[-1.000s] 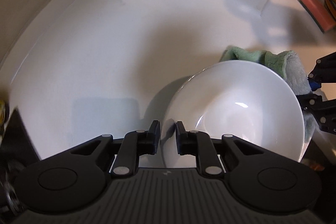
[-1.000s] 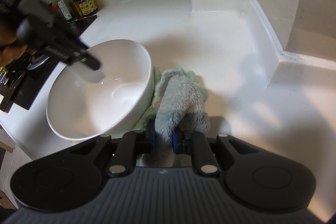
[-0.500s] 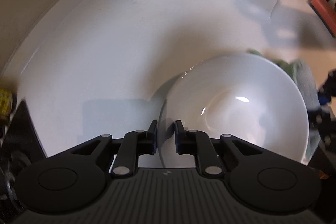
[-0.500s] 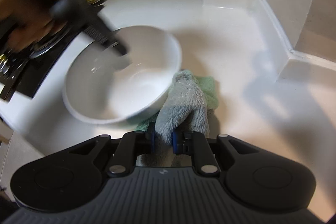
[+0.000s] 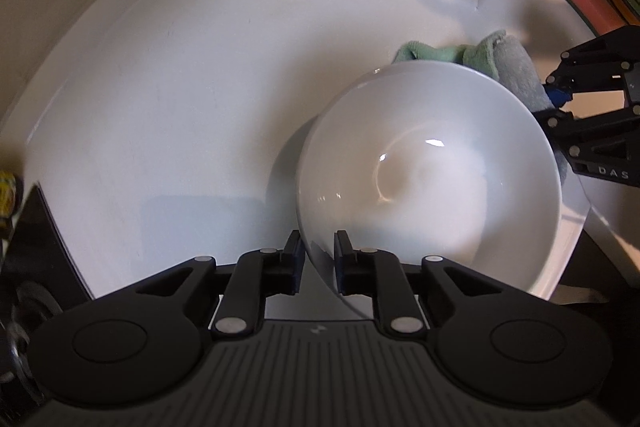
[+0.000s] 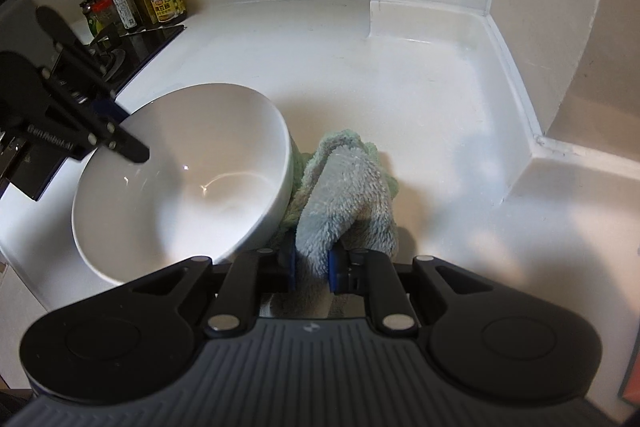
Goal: Clean bowl
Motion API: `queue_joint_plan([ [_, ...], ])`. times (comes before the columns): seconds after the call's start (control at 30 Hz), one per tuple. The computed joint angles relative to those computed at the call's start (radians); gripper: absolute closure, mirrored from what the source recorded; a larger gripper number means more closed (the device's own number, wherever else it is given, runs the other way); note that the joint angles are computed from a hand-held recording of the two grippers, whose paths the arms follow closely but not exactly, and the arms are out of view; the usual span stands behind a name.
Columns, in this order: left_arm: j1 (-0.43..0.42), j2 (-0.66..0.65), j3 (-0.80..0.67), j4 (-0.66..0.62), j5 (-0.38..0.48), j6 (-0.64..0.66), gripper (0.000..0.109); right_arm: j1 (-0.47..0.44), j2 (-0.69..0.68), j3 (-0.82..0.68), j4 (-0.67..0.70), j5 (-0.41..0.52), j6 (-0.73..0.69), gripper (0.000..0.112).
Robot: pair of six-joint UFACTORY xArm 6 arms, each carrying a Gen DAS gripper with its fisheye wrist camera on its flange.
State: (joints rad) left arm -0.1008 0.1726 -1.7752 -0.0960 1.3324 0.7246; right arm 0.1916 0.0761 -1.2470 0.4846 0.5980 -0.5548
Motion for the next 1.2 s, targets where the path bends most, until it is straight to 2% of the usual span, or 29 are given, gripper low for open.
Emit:
queue_joint_plan([
  [0.07, -0.009, 0.025, -0.028, -0.003, -0.004, 0.009, 0.092, 0.002, -0.006, 0.009, 0.006, -0.009, -0.017, 0.1],
  [0.13, -0.022, 0.065, -0.075, 0.001, 0.009, -0.01, 0.097, 0.004, -0.005, 0.011, 0.012, -0.014, -0.045, 0.1],
  [0.23, -0.034, 0.094, -0.113, 0.012, 0.025, -0.055, 0.097, 0.001, -0.006, 0.01, 0.025, -0.008, -0.075, 0.1],
  [0.67, -0.03, 0.019, 0.0, 0.029, -0.06, -0.104, 0.096, 0.077, -0.211, 0.186, 0.0, 0.063, -0.003, 0.1],
  [0.8, -0.032, -0.022, 0.058, 0.065, -0.081, -0.109, 0.097, 0.081, -0.203, 0.178, 0.025, 0.063, 0.01, 0.1],
  [0.93, -0.014, -0.062, 0.089, 0.04, -0.039, -0.1, 0.091, 0.044, -0.148, 0.138, 0.004, 0.016, 0.041, 0.1],
  [1.03, 0.004, -0.06, 0.067, -0.004, 0.026, -0.105, 0.086, 0.024, -0.109, 0.118, -0.022, -0.038, 0.047, 0.099],
  [1.2, 0.038, -0.004, -0.023, -0.057, 0.08, -0.112, 0.089, 0.013, -0.08, 0.104, 0.001, -0.042, -0.013, 0.1],
])
